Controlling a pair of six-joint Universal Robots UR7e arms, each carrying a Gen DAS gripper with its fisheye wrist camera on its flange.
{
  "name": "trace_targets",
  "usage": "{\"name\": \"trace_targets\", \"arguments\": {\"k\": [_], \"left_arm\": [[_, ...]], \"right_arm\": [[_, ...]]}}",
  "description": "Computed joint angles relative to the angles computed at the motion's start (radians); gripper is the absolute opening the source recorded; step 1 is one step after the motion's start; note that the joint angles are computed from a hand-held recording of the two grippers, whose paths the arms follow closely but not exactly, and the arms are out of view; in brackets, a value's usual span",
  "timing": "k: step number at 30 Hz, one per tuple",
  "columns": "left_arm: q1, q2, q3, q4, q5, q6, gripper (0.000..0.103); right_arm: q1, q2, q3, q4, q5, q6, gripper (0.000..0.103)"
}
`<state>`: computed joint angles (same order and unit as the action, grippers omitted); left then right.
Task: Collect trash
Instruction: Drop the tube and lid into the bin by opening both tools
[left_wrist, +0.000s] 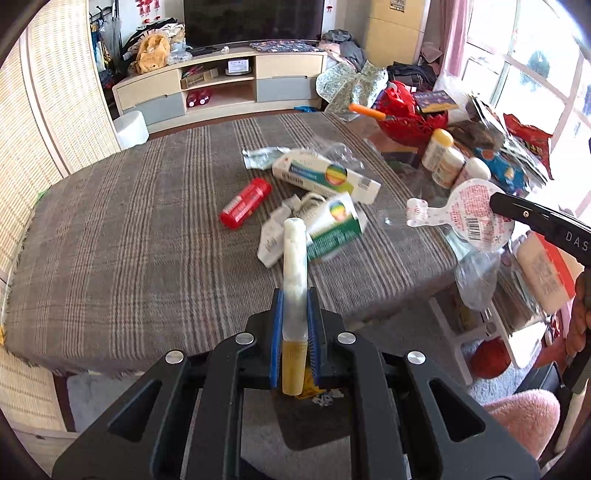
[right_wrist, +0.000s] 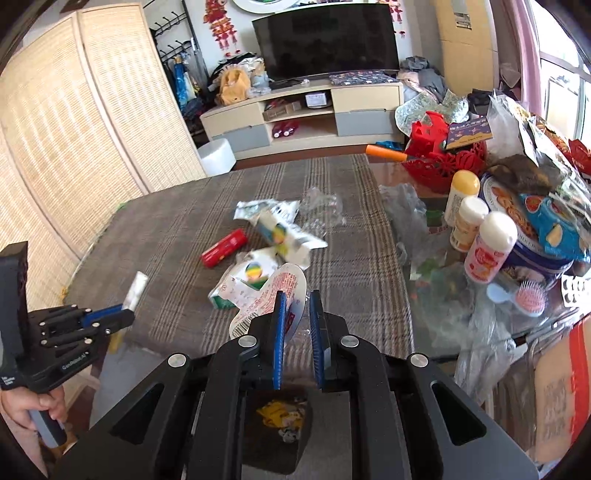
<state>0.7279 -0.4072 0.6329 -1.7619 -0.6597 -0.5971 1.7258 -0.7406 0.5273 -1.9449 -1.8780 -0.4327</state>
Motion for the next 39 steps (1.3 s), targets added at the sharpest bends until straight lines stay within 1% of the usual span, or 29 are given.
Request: {"name": "trace_targets", "arguments": {"k": [2,5,8,11,13,15,20,25,29,32,33,35,36,37,38,39], "left_arm": [[-0.008,-0.036,0.091,-0.033,-0.015,-0.026,0.011],[-0.018,-0.081,0.215,-0.087,-0.029,-0.059,0.011],[-0.019,-0.123,0.338,-0.165,-0.062,-0.089,0.011],[-0.012,-0.147,0.432,-0.23,-0.097,-0.12,0.011],[-0.004,-0.157,0.492,-0.271,-0.122,-0.143,0.011],[0.005,-0.158,0.528,-0.295,-0.145,-0.164,0.011],[0.036,-0.145,0.577,-0.324,-0.194,-0.201,0.011],[0.068,-0.115,0.585,-0.339,-0.221,-0.201,0.011],[0.089,-0.095,0.579,-0.35,-0.241,-0.19,0.011],[0.098,-0.078,0.562,-0.334,-0.246,-0.185,0.011],[0.101,-0.074,0.559,-0.338,-0.255,-0.185,0.012],[0.106,-0.069,0.552,-0.337,-0.267,-0.191,0.012],[0.108,-0.067,0.549,-0.334,-0.271,-0.192,0.013],[0.109,-0.065,0.547,-0.329,-0.27,-0.195,0.018],[0.108,-0.063,0.543,-0.319,-0.267,-0.2,0.029],[0.107,-0.063,0.544,-0.321,-0.261,-0.199,0.04]], "right_arm": [[-0.004,-0.068,0.129,-0.047,0.013,-0.005,0.014],[-0.009,-0.156,0.315,-0.126,0.008,-0.034,0.014],[-0.013,-0.218,0.461,-0.178,-0.006,-0.054,0.014],[-0.019,-0.255,0.568,-0.213,-0.021,-0.063,0.014],[-0.027,-0.265,0.612,-0.216,-0.026,-0.053,0.014],[-0.042,-0.268,0.65,-0.206,-0.032,-0.036,0.014],[-0.071,-0.252,0.697,-0.207,-0.06,-0.005,0.014],[-0.088,-0.222,0.713,-0.213,-0.083,-0.006,0.014],[-0.104,-0.193,0.691,-0.171,-0.081,0.032,0.014],[-0.11,-0.175,0.674,-0.149,-0.08,0.054,0.014],[-0.109,-0.168,0.665,-0.14,-0.08,0.061,0.017],[-0.108,-0.158,0.657,-0.131,-0.079,0.074,0.018],[-0.108,-0.154,0.653,-0.128,-0.076,0.076,0.02],[-0.108,-0.151,0.653,-0.128,-0.076,0.076,0.029],[-0.106,-0.148,0.649,-0.127,-0.076,0.076,0.035],[-0.105,-0.148,0.65,-0.13,-0.076,0.075,0.049]]}}
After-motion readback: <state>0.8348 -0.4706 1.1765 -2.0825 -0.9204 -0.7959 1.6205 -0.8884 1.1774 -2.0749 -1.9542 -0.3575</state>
